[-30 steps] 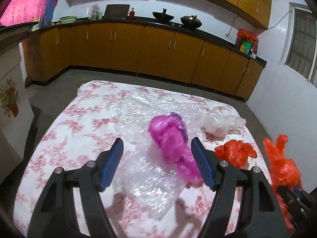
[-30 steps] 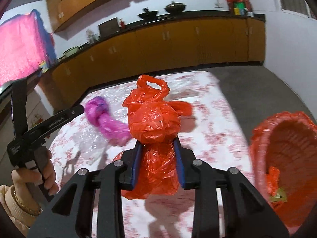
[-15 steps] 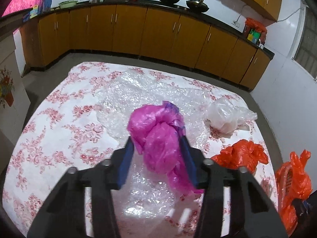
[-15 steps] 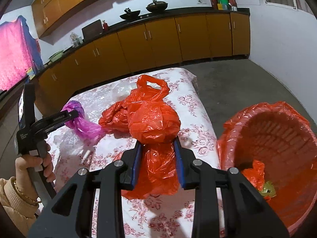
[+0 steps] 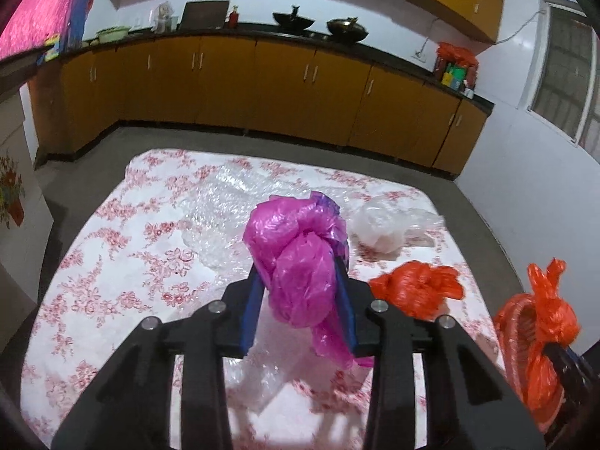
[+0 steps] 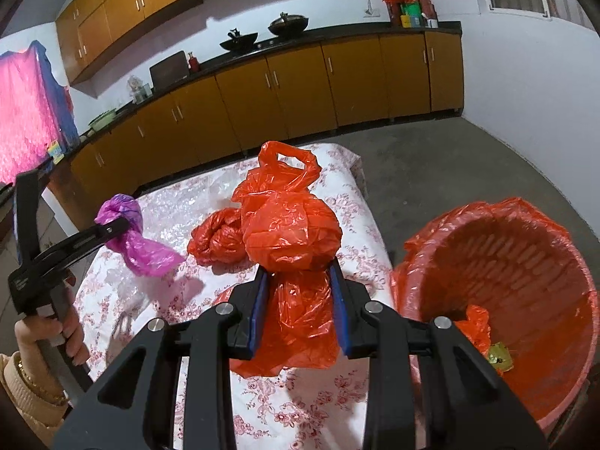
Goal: Collect trash
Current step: 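Carry both bags over the orange basket and open both tools to drop them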
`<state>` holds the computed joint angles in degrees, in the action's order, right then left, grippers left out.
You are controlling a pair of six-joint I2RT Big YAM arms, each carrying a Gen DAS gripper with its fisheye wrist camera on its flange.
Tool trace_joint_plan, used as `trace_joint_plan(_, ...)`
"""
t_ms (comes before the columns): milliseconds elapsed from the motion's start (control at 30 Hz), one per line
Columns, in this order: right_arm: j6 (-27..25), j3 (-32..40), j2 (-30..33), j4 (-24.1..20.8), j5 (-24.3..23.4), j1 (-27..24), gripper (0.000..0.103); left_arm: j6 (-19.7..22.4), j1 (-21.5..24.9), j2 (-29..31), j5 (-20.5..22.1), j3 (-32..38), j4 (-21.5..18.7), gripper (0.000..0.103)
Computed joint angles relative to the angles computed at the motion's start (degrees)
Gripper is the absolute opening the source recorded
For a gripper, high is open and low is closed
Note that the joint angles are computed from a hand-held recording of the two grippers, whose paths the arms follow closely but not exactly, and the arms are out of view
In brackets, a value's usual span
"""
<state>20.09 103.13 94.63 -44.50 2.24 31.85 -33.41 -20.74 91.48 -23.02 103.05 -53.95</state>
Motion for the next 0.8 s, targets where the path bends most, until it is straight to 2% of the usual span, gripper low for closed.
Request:
trace_joint_plan(333,0.63,-3.60,-4.89,0.28,3.89,-1.75,0.031,2.73,-4.83,-1.72,0.78,2.22,-0.55,0.036)
trace_joint_plan(800,2.85,-9.83,-11.11,1.12,7.65,-5.93,0.031,8.97,-12.32,2.41,3.32,8.48,0.33,0.036)
